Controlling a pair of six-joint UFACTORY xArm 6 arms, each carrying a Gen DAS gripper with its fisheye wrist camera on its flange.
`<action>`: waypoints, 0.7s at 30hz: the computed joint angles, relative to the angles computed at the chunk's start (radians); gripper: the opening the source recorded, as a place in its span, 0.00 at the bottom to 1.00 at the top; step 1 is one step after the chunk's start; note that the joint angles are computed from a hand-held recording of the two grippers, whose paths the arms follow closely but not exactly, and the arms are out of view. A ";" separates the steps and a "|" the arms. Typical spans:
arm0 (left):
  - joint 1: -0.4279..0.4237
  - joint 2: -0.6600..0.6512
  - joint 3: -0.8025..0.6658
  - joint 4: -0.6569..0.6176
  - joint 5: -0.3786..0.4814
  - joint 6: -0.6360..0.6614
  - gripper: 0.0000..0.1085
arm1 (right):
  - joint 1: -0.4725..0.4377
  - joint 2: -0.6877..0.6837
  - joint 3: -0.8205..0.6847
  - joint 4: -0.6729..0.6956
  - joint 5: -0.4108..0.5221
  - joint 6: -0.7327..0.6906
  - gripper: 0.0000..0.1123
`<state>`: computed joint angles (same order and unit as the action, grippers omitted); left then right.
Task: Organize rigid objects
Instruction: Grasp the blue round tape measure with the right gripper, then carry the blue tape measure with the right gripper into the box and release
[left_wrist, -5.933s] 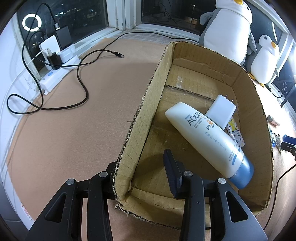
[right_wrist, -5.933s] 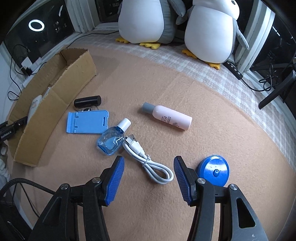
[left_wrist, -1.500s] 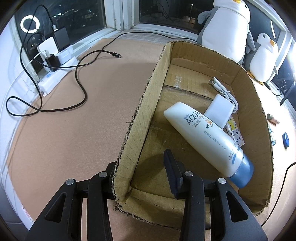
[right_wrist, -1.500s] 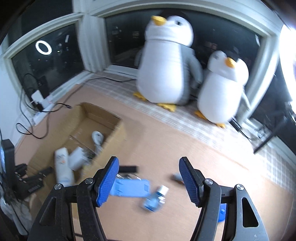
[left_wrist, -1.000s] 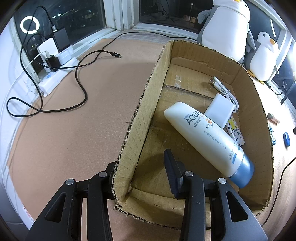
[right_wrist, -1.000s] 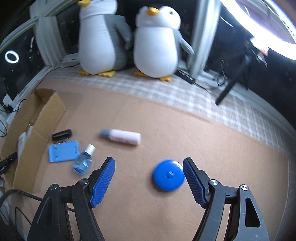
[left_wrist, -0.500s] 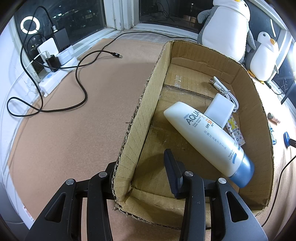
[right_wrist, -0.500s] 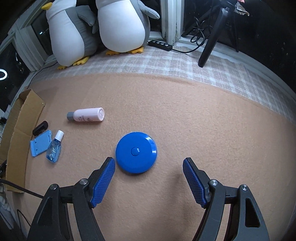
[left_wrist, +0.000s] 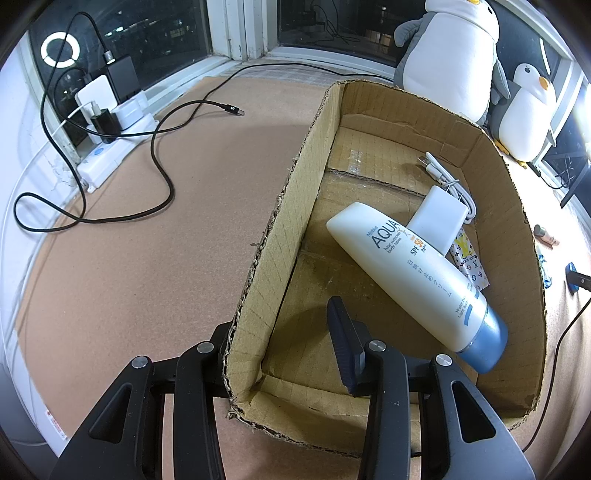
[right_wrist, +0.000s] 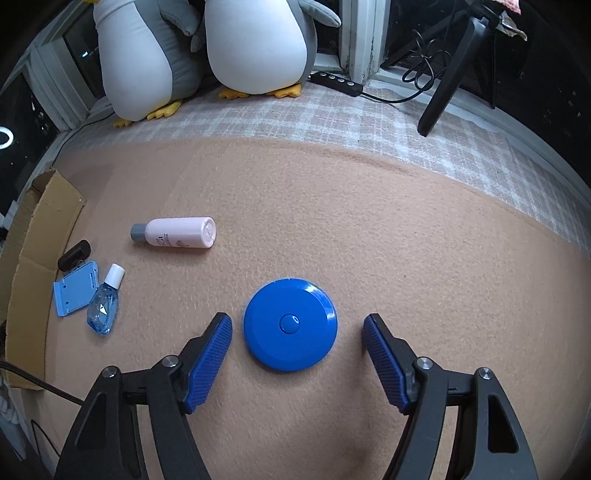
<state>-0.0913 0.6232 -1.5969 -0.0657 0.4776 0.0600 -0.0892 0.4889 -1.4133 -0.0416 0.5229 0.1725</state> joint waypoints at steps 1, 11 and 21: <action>0.000 0.000 0.000 0.000 0.000 0.000 0.36 | 0.000 0.006 -0.011 0.005 0.011 -0.006 0.56; 0.000 0.000 0.000 0.001 0.000 -0.001 0.36 | -0.003 0.024 -0.051 0.018 0.056 -0.035 0.41; 0.000 0.000 0.000 0.002 0.000 -0.002 0.36 | 0.014 -0.001 -0.025 -0.019 0.018 0.006 0.41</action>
<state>-0.0918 0.6235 -1.5970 -0.0640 0.4772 0.0580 -0.0747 0.4882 -1.4382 -0.0606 0.5413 0.1785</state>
